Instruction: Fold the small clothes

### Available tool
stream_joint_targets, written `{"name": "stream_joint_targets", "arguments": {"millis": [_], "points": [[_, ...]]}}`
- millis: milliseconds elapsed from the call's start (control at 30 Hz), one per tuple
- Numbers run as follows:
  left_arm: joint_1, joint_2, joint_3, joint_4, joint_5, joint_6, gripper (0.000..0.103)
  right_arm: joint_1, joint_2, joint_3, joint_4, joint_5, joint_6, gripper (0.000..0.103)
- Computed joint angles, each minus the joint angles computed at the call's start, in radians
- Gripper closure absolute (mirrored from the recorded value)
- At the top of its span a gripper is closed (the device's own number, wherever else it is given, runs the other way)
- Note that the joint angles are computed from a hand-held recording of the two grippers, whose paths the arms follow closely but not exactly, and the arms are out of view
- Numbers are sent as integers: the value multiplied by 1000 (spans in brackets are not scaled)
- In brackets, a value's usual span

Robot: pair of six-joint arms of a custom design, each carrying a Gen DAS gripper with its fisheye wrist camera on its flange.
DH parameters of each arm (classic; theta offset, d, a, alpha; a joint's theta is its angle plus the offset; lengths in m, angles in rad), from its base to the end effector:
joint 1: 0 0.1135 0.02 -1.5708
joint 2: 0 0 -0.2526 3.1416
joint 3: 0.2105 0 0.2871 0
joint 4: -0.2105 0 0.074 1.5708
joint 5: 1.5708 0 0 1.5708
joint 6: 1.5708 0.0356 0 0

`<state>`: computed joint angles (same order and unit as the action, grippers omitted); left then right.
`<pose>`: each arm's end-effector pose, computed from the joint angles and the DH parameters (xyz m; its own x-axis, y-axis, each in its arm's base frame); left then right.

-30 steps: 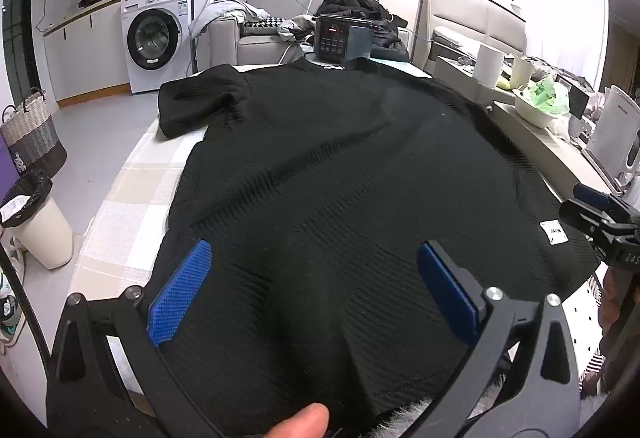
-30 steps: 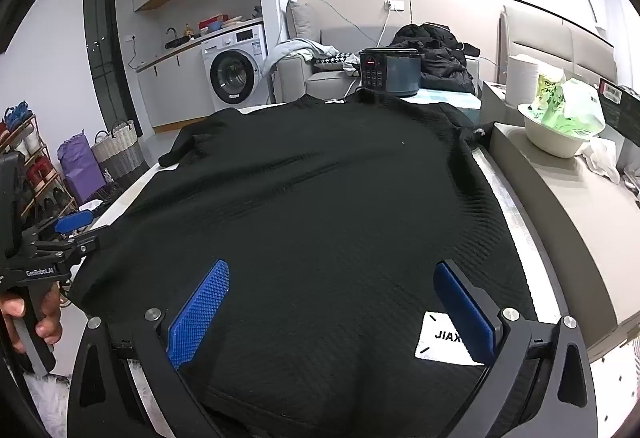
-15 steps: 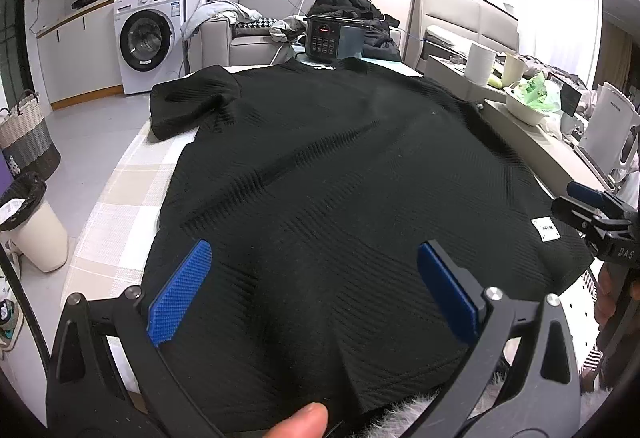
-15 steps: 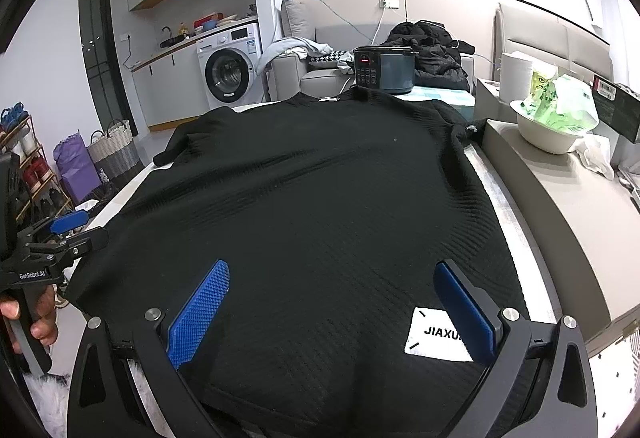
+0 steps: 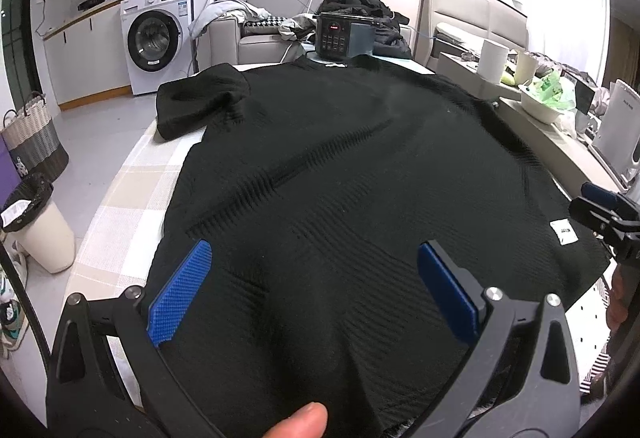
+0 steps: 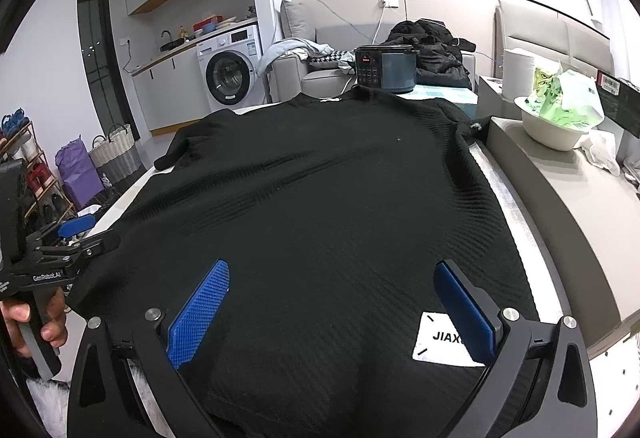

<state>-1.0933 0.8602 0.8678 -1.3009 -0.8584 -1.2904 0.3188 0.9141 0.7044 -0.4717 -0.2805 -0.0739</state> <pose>0.0985 -0.1317 0.2735 -0.5886 -0.2292 -0.7752 -0.2904 0.9549 -0.0618 0.2219 0.0836 0.2456 -0.5592 -0.2593 -0.7874 -0.5481 0.8282 0.1166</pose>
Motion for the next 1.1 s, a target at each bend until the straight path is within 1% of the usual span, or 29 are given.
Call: {"name": "stream_joint_targets", "arguments": {"millis": [133, 267, 300, 533, 700, 733, 1100], "points": [[22, -19, -10, 22, 12, 24, 1, 3, -11, -9, 7, 2, -3, 0], [30, -20, -8, 16, -1, 37, 1, 15, -13, -11, 12, 15, 9, 0], [21, -17, -3, 7, -4, 25, 1, 16, -12, -11, 13, 14, 14, 0], [23, -26, -5, 4, -9, 25, 1, 21, -11, -11, 21, 20, 24, 0], [29, -27, -7, 10, -7, 29, 1, 33, 1, -3, 29, 45, 46, 0], [20, -21, -3, 1, -9, 13, 1, 35, 9, 1, 32, 50, 50, 0], [33, -31, -7, 10, -3, 29, 1, 14, 28, 6, 46, 45, 60, 0]]}}
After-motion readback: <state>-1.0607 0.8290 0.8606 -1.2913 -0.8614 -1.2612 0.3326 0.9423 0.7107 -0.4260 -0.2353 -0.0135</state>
